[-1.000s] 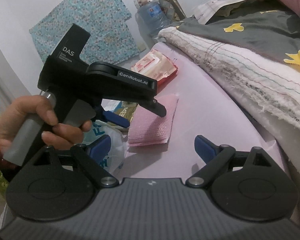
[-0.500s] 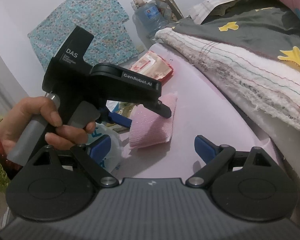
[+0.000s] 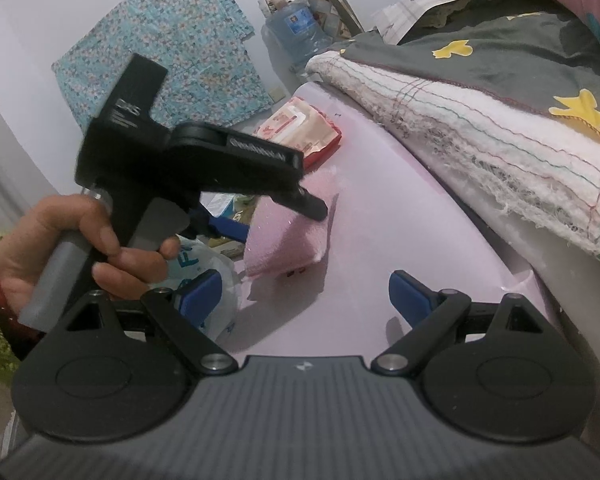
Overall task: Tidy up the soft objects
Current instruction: 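Grasp the pink mesh sponge with the left gripper, then carry the sponge to the box while the right gripper grasps the green scrunchie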
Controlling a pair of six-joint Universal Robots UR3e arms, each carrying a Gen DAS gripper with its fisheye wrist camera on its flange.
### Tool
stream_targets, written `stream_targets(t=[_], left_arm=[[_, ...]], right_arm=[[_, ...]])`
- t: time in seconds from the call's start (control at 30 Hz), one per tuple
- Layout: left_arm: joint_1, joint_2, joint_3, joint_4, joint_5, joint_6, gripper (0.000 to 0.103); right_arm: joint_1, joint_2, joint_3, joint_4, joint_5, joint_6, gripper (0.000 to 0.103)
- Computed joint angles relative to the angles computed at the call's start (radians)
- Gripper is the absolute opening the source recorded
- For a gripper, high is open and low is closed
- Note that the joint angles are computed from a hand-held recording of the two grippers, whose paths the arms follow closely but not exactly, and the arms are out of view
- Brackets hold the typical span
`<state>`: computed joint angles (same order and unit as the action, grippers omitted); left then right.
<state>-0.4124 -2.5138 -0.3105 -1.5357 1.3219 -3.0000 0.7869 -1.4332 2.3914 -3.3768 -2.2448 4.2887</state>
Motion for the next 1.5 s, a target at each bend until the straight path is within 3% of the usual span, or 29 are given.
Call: stream_targets(t=[0.17, 0.43, 0.6, 0.7, 0.87, 1.0, 1.13, 1.37, 1.43, 1.5], left_arm=[[0.026, 0.134, -0.174, 0.084, -0.065, 0.000, 0.079], [0.140, 0.375, -0.393, 0.129, -0.253, 0.032, 0.079], [0.259, 0.528, -0.507, 0.160, -0.353, 0.052, 0.079], [0.337, 0.599, -0.556, 0.162, -0.410, 0.065, 0.079], [0.462, 0.679, -0.612, 0.146, -0.470, 0.094, 0.079], [0.554, 0.720, -0.655, 0.132, -0.492, 0.117, 0.079], [0.654, 0.758, -0.707, 0.120, -0.508, 0.148, 0.079], [0.838, 0.757, -0.722, 0.099, -0.496, 0.190, 0.079], [0.868, 0.733, -0.699, 0.086, -0.483, 0.192, 0.079], [0.897, 0.700, -0.668, 0.054, -0.472, 0.211, 0.079]], right_arm=[[0.028, -0.010, -0.023, 0.043, -0.025, 0.014, 0.091], [0.061, -0.051, -0.064, 0.152, -0.079, 0.026, 0.091], [0.016, -0.084, -0.093, 0.147, -0.053, -0.087, 0.091], [-0.054, -0.083, -0.130, 0.106, 0.019, -0.216, 0.091], [-0.245, -0.009, -0.253, 0.048, 0.251, -0.422, 0.091], [-0.373, 0.115, -0.425, 0.120, 0.412, -0.497, 0.090], [-0.461, 0.254, -0.606, 0.240, 0.487, -0.464, 0.078], [-0.519, 0.445, -0.850, 0.433, 0.508, -0.449, 0.049], [-0.513, 0.471, -0.891, 0.473, 0.489, -0.449, 0.045], [-0.503, 0.481, -0.916, 0.497, 0.472, -0.458, 0.030]])
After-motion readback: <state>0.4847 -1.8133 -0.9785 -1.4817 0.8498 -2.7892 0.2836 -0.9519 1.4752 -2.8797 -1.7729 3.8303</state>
